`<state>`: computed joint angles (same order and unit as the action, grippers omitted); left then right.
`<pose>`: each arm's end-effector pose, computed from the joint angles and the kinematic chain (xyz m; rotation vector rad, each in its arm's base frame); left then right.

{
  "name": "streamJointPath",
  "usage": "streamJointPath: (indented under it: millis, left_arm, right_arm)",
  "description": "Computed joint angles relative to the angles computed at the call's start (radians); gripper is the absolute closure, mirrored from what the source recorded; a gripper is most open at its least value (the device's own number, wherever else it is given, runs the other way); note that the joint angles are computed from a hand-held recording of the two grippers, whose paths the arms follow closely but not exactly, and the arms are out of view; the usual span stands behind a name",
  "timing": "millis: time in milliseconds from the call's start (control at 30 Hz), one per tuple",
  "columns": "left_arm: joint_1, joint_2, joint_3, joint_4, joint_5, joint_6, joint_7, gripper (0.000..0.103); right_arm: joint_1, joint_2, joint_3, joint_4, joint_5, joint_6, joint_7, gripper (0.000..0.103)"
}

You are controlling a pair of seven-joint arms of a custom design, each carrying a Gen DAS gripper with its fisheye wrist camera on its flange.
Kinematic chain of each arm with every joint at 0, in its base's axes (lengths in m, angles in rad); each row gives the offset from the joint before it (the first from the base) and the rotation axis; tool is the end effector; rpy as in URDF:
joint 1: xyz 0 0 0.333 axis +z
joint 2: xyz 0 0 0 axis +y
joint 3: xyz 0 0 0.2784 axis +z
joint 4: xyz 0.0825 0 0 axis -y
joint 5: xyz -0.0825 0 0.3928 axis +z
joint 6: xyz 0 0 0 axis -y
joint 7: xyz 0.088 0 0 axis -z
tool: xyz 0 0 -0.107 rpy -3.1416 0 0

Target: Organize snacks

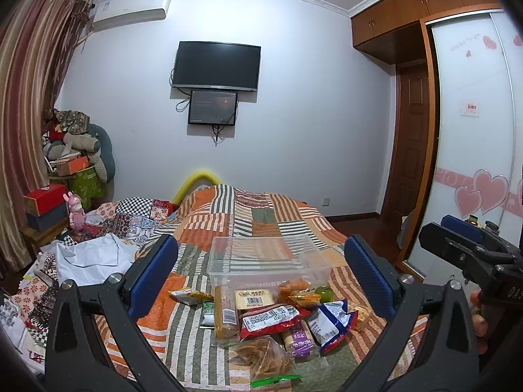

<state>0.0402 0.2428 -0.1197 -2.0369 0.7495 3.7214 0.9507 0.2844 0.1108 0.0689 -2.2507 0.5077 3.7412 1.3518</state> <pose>0.5848 -0.1318 0.4404 -1.1559 1.7287 -1.4436 0.5458 0.1313 0.4333 -1.3037 1.4130 -0.9411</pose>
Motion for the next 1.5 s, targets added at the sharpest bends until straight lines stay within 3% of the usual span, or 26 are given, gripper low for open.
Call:
streamJointPath:
  millis: [1133, 1233, 1367, 1500]
  left_arm:
    - [0.005, -0.016, -0.003, -0.006, 0.034, -0.014, -0.015, 0.0]
    - [0.023, 0.0, -0.015, 0.029, 0.111, -0.043, -0.08, 0.0]
    - [0.046, 0.036, -0.03, 0.093, 0.232, -0.082, -0.173, 0.0]
    - [0.108, 0.119, -0.085, 0.256, 0.571, -0.153, -0.48, 0.0]
  right_arm:
    - [-0.007, 0.003, -0.001, -0.007, -0.036, 0.002, 0.04, 0.0]
    - [-0.012, 0.007, -0.004, -0.003, -0.037, -0.012, 0.044, 0.0]
    - [0.005, 0.029, -0.016, 0.039, 0.063, -0.057, -0.048, 0.0]
    - [-0.059, 0.043, -0.007, 0.055, -0.05, -0.173, 0.066, 0.0]
